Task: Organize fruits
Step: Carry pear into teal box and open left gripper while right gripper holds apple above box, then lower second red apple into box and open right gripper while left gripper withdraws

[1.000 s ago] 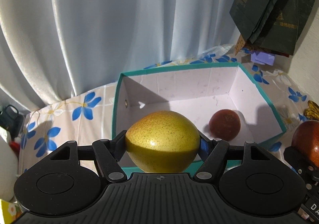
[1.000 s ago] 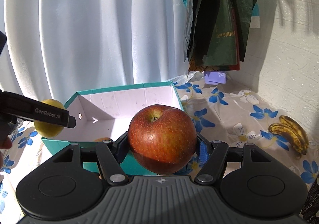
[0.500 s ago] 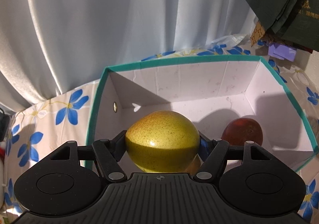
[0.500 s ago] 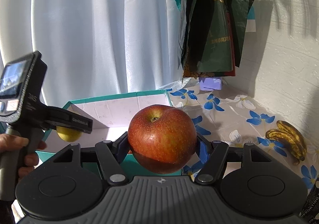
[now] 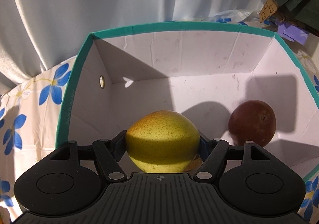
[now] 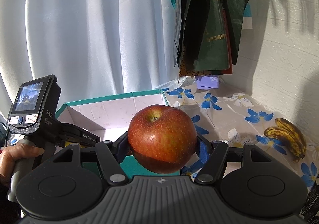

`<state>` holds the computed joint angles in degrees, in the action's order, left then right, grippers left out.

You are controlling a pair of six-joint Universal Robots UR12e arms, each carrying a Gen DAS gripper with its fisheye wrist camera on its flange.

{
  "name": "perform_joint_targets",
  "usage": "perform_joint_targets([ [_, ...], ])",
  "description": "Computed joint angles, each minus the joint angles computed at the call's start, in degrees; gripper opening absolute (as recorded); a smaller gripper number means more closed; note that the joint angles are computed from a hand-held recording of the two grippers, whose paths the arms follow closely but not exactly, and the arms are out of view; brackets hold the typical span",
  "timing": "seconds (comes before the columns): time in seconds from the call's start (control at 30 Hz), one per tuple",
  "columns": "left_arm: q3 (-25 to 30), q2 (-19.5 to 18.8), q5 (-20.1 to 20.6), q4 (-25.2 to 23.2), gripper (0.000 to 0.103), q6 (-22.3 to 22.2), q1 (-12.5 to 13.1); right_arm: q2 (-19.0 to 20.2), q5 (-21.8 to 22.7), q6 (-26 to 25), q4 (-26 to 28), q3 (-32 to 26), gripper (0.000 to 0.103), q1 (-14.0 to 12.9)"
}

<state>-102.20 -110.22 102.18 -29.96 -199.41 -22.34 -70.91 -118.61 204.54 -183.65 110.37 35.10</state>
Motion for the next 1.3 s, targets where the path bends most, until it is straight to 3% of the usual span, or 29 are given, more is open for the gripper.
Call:
perform_joint_targets([
  [0.17, -0.12, 0.16, -0.71, -0.11, 0.076, -0.22, 0.19, -0.01, 0.04, -0.24, -0.01, 0.0, 0.067, -0.01],
  [0.47, -1.76, 1.49, -6.2, 4.14, 0.099, 1.15, 0.75, -0.06, -0.21, -0.54, 0.14, -0.03, 0.067, 0.01],
  [0.67, -2.15, 2.49, -8.23, 4.01, 0.101, 1.04, 1.06, -0.08, -0.42, -0.78, -0.44, 0.04, 0.067, 0.06],
  [0.8, -3.91, 4.64, -1.18, 7.35, 0.101, 1.3, -0.51, -0.17, -0.57, -0.57, 0.1, 0.07, 0.067, 0.01],
  [0.93, -7.37, 7.64, 2.87, 12.66, 0.102, 0.21, -1.01, 0.12, -0.4, -1.08, 0.56, -0.45, 0.067, 0.02],
  [1.07, -9.52, 9.78, 8.25, 12.46, 0.102, -2.69, -1.56, 0.99, 0.62, -2.95, 0.62, -1.53, 0.067, -0.1],
  [1.3, -11.37, 12.02, 8.78, 9.05, 0.102, -6.47, -0.36, 3.81, 3.13, -5.82, 2.2, -4.91, 0.067, -0.83],
])
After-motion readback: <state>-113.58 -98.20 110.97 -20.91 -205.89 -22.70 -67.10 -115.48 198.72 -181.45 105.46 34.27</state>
